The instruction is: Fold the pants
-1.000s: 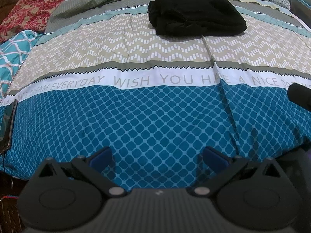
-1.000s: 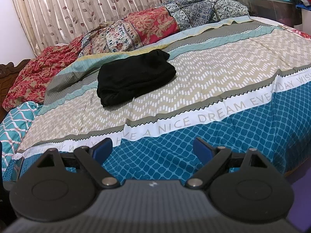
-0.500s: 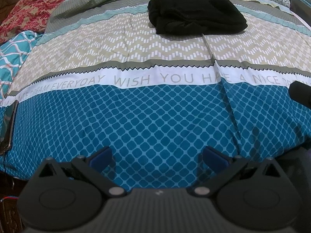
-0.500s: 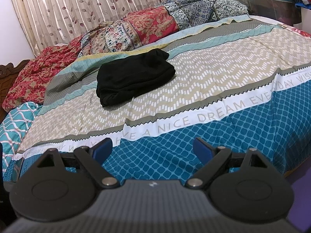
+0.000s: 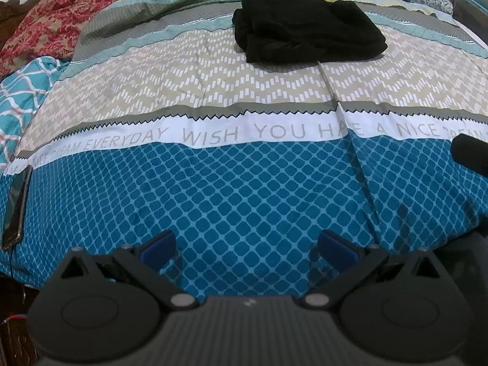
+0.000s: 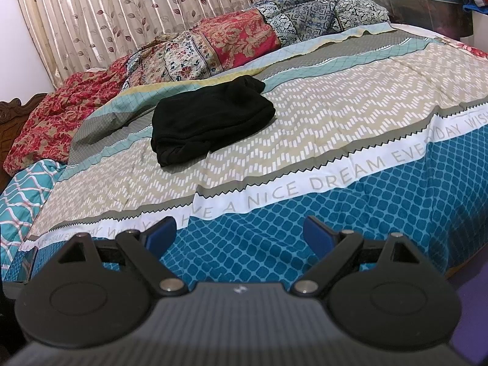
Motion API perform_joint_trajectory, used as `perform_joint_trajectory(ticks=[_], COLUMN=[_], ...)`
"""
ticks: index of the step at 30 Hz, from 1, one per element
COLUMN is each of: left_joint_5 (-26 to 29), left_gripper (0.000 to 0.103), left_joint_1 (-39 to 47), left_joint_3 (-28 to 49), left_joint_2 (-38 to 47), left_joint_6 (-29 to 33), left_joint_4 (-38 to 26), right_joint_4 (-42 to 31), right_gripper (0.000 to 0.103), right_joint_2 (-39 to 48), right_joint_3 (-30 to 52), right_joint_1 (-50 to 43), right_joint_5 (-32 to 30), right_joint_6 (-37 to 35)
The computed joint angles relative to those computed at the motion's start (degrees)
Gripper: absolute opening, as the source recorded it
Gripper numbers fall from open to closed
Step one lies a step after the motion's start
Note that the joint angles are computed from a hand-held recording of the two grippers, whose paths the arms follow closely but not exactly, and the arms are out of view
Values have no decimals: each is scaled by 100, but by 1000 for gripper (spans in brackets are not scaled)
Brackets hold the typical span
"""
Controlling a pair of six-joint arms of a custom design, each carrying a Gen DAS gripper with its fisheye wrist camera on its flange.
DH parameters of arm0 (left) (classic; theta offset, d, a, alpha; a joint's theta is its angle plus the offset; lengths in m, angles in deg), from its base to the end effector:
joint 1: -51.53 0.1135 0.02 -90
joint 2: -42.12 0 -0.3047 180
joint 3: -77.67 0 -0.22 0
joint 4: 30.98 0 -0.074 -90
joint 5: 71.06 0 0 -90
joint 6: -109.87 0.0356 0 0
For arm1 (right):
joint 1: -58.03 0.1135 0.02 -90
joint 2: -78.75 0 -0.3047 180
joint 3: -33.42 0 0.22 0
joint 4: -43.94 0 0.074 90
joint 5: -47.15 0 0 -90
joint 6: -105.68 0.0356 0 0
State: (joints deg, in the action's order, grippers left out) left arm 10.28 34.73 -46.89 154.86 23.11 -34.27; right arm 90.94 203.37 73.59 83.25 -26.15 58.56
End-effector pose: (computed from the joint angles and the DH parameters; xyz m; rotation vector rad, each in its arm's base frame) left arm 0.2986 -0.0845 0.1143 0.4034 2.5817 0.1155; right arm 0.2759 0.1187 0.0795 0.4970 2.1570 0.3418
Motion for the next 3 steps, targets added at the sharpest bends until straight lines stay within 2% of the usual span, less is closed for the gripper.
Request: perform_joint_trajectory(ticks=[3], left_joint_5=[14], left_gripper=[103], left_joint_1=[-2], left_joint_3=[32], left_joint_2=[-3], left_joint_6=[0], left_joint_4=[-35], right_joint_4=[10], right_gripper=[92], right_joint_2=[12], right_joint_3=[-3], right_joint_1=[0], right_joint_5=[2], right_joint_6=[1])
